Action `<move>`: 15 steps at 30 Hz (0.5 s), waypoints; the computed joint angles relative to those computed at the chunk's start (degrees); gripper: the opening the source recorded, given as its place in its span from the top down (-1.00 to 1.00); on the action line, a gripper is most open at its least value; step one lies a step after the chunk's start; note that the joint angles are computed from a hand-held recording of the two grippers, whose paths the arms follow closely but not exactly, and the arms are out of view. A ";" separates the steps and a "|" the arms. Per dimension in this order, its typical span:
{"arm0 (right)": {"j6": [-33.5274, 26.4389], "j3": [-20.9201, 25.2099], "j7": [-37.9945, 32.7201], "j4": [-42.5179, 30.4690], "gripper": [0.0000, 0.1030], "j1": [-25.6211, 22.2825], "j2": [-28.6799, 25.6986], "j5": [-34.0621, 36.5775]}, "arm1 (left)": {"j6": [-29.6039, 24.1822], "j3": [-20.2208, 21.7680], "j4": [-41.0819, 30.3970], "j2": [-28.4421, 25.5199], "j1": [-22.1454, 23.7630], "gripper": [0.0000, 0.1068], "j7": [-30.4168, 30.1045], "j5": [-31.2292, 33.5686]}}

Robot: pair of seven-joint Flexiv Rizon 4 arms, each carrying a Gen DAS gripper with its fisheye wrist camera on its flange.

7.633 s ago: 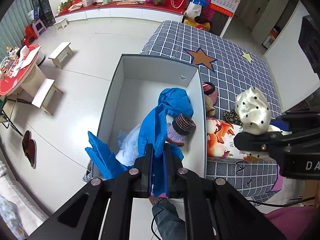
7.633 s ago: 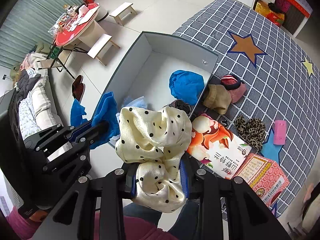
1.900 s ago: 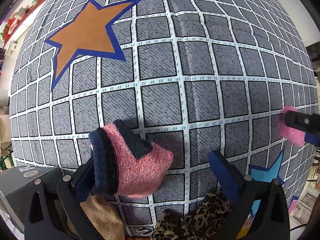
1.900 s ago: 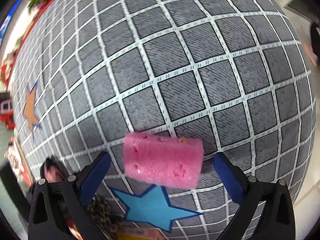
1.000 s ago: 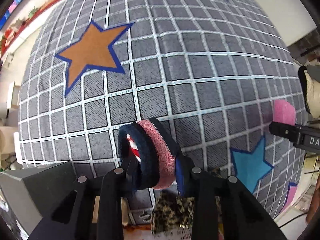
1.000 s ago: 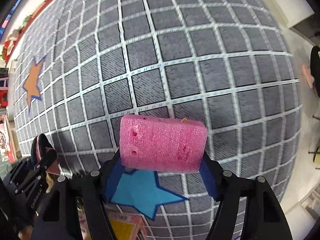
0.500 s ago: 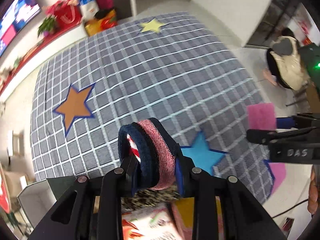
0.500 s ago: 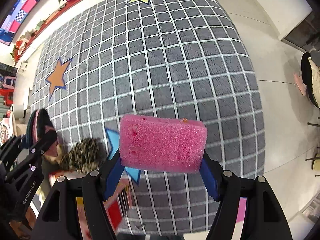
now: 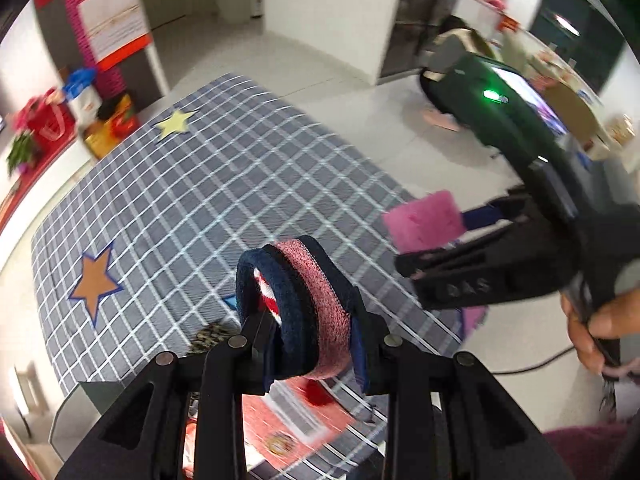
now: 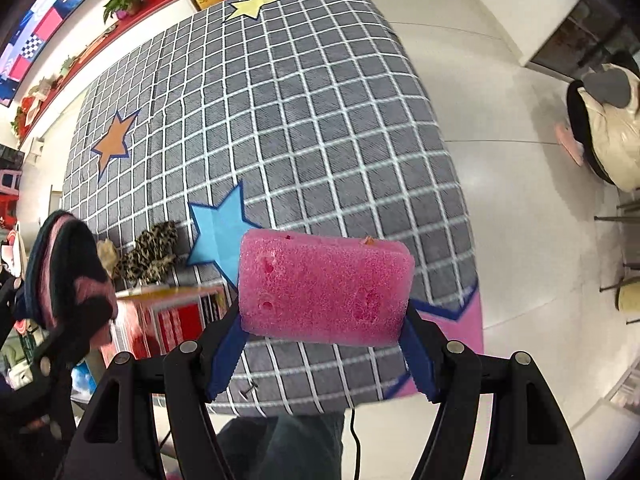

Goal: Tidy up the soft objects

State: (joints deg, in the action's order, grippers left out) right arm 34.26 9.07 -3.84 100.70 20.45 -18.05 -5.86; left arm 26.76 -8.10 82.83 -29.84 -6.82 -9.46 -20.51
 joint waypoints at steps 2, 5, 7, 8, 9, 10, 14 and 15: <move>-0.72 0.41 1.44 0.92 -0.38 0.69 1.23 -0.25 | -1.29 -0.13 2.56 2.35 0.84 0.39 2.68 -0.54; -1.22 1.24 3.86 2.14 -0.38 1.77 2.48 0.05 | -3.72 0.37 5.18 4.89 1.63 0.39 5.25 -1.01; -1.20 1.67 5.23 2.61 -0.38 2.46 2.82 0.15 | -5.00 0.93 7.23 6.76 2.14 0.39 7.67 -0.97; -0.98 1.91 6.01 2.84 -0.38 2.88 2.94 0.16 | -5.27 1.22 8.09 7.48 2.34 0.39 8.88 -0.95; -0.68 2.14 6.76 3.01 -0.38 3.34 2.97 0.13 | -5.83 1.51 8.77 8.11 2.61 0.39 10.12 -0.89; -0.24 2.32 7.44 3.20 -0.38 3.77 3.00 -0.01 | -6.73 1.87 9.71 9.04 3.04 0.39 11.91 -0.73; 2.04 3.09 9.35 3.24 -0.38 5.66 2.26 -0.58 | -8.08 3.34 11.61 10.70 4.36 0.39 16.54 -0.22; 2.74 3.32 9.40 2.99 -0.38 6.09 1.80 -0.46 | -8.14 3.83 12.04 11.05 4.77 0.39 17.41 0.09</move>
